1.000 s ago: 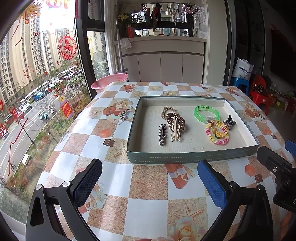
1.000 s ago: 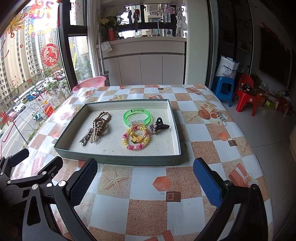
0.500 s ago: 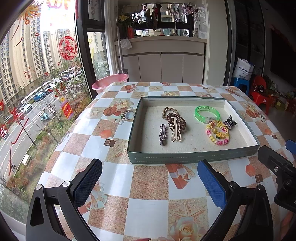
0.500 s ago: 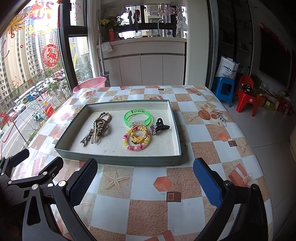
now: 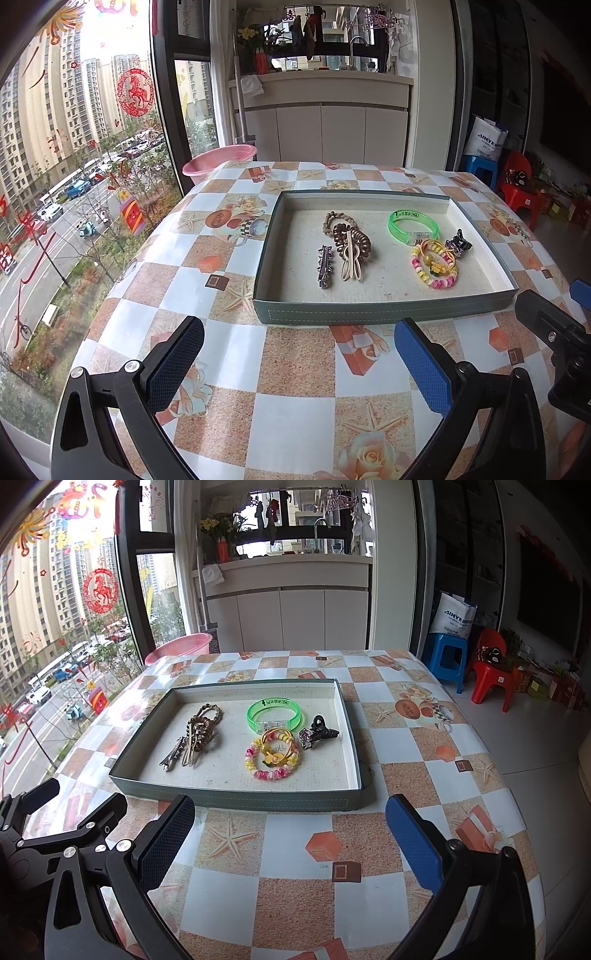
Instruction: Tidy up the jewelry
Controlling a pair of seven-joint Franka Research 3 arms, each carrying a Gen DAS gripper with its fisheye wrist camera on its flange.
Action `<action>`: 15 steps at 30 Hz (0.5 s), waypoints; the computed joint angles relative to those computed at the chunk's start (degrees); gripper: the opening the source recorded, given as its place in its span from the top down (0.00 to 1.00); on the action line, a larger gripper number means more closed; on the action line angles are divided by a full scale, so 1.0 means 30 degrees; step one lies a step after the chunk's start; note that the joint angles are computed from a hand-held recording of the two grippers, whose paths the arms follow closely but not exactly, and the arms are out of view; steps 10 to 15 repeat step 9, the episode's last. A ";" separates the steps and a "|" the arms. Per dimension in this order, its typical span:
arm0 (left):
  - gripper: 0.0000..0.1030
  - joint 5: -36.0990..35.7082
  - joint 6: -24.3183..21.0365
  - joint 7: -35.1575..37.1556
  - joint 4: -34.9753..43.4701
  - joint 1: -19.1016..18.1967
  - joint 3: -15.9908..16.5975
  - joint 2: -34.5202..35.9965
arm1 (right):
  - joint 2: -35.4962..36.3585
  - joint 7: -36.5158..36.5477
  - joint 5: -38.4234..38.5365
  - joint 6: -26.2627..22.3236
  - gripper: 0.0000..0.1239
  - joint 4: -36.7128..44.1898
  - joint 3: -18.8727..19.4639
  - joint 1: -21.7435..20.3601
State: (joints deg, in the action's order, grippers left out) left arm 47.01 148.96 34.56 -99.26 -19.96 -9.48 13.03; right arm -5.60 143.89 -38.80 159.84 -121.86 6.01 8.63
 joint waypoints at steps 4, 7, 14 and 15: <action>0.00 0.0085 -0.0010 0.0005 0.0024 -0.0039 0.0001 0.0019 | -0.0003 -0.0013 -0.0004 0.0008 0.17 -0.0008 -0.0006 0.0001; 0.00 -0.0158 0.0011 0.0177 0.0031 -0.0005 -0.0051 0.0038 | -0.0006 0.0004 -0.0016 0.0035 0.17 -0.0025 -0.0006 -0.0004; 0.00 -0.0204 -0.0014 0.0230 0.0016 -0.0012 -0.0042 0.0024 | -0.0009 0.0002 -0.0026 0.0042 0.17 -0.0034 -0.0006 -0.0008; 0.00 -0.0204 -0.0014 0.0230 0.0016 -0.0012 -0.0042 0.0024 | -0.0009 0.0002 -0.0026 0.0042 0.17 -0.0034 -0.0006 -0.0008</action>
